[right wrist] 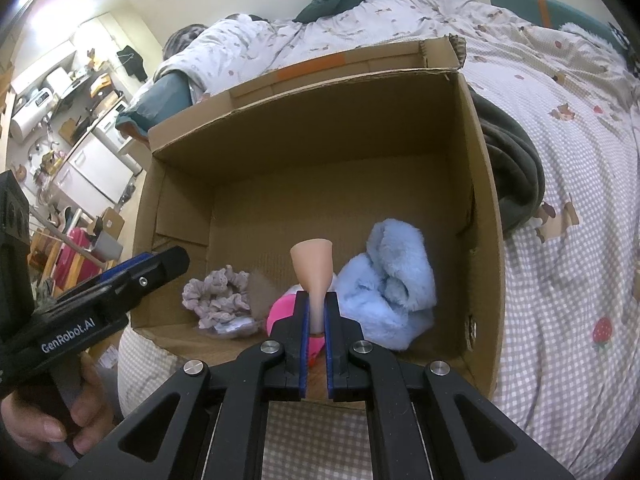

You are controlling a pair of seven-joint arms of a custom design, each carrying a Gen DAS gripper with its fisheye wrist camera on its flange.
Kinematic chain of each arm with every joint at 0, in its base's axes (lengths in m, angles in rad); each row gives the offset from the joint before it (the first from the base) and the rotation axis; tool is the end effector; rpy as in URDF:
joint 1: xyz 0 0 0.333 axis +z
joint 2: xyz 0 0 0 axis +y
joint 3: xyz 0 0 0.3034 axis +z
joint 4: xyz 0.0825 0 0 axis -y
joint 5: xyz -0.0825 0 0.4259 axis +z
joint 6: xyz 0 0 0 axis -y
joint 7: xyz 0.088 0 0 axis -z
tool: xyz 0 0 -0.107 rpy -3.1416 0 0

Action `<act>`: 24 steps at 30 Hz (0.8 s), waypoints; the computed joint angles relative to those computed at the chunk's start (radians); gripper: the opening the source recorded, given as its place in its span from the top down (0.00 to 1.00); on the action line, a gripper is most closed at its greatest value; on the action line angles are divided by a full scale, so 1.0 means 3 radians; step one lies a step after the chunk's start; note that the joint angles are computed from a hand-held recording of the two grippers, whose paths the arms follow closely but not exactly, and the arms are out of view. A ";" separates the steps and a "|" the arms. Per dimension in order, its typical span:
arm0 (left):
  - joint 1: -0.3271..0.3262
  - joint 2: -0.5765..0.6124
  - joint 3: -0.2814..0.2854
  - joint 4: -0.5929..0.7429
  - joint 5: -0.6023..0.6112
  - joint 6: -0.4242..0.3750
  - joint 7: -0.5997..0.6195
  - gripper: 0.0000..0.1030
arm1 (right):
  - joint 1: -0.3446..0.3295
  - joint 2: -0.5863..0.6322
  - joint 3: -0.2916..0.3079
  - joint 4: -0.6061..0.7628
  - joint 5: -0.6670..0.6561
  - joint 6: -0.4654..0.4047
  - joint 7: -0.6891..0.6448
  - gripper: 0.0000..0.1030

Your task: Organize soft objects

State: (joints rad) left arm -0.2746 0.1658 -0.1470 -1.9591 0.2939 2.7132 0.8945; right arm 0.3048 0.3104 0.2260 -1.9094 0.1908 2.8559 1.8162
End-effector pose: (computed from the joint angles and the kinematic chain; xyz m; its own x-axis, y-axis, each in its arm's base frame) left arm 0.6073 -0.2798 0.4246 -0.0149 -0.9875 0.1571 -0.8299 -0.0755 -0.5527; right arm 0.6086 0.3335 0.3748 0.1787 -0.9191 -0.3512 -0.8646 0.0238 -0.5019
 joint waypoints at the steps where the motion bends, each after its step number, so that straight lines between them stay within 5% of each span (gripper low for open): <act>1: -0.0011 0.0001 0.0008 0.0004 0.0040 -0.0017 -0.0023 0.39 | 0.0000 0.0000 -0.0001 0.0000 -0.0001 0.0003 0.0002 0.94; 8: -0.0032 0.0015 0.0040 0.0039 0.0216 -0.0111 -0.0183 0.39 | -0.0018 -0.0002 0.0012 -0.0002 0.0039 -0.0006 0.0012 0.86; 11: 0.0005 0.0020 0.0010 0.0036 0.0097 -0.0112 -0.0143 0.39 | 0.0001 -0.0013 -0.0019 -0.0015 0.0022 0.0016 0.0085 0.72; 12: 0.0023 0.0020 -0.0005 0.0026 0.0017 -0.0096 -0.0105 0.39 | -0.0004 -0.0014 -0.0016 -0.0017 0.0032 0.0021 0.0099 0.61; 13: 0.0032 0.0018 -0.0010 0.0017 -0.0033 -0.0084 -0.0092 0.39 | -0.0054 -0.0014 0.0039 -0.0024 0.0118 0.0041 0.0037 0.36; 14: 0.0025 0.0018 -0.0004 0.0016 -0.0026 -0.0085 -0.0107 0.39 | -0.0113 -0.0018 0.0106 -0.0041 0.0234 0.0090 -0.0044 0.26; 16: 0.0010 0.0021 0.0012 0.0022 0.0024 -0.0092 -0.0141 0.39 | -0.0128 -0.0046 0.0127 -0.0093 0.0308 0.0206 -0.0074 0.19; 19: -0.0008 -0.0022 0.0022 0.0000 0.0141 -0.0133 -0.0146 0.39 | 0.0079 -0.0153 -0.0117 -0.0215 -0.0020 0.0389 0.0278 0.10; 24: 0.0001 -0.0212 0.0063 -0.0154 0.0532 0.0050 -0.0499 0.39 | 0.0013 -0.0334 -0.0067 -0.0392 -0.0131 0.0701 0.0347 0.00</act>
State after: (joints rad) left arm -0.2742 0.1021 -0.1281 -2.0054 0.4535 2.7281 0.7449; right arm 0.3086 0.2102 0.2059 -2.0270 0.1515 3.0662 1.9204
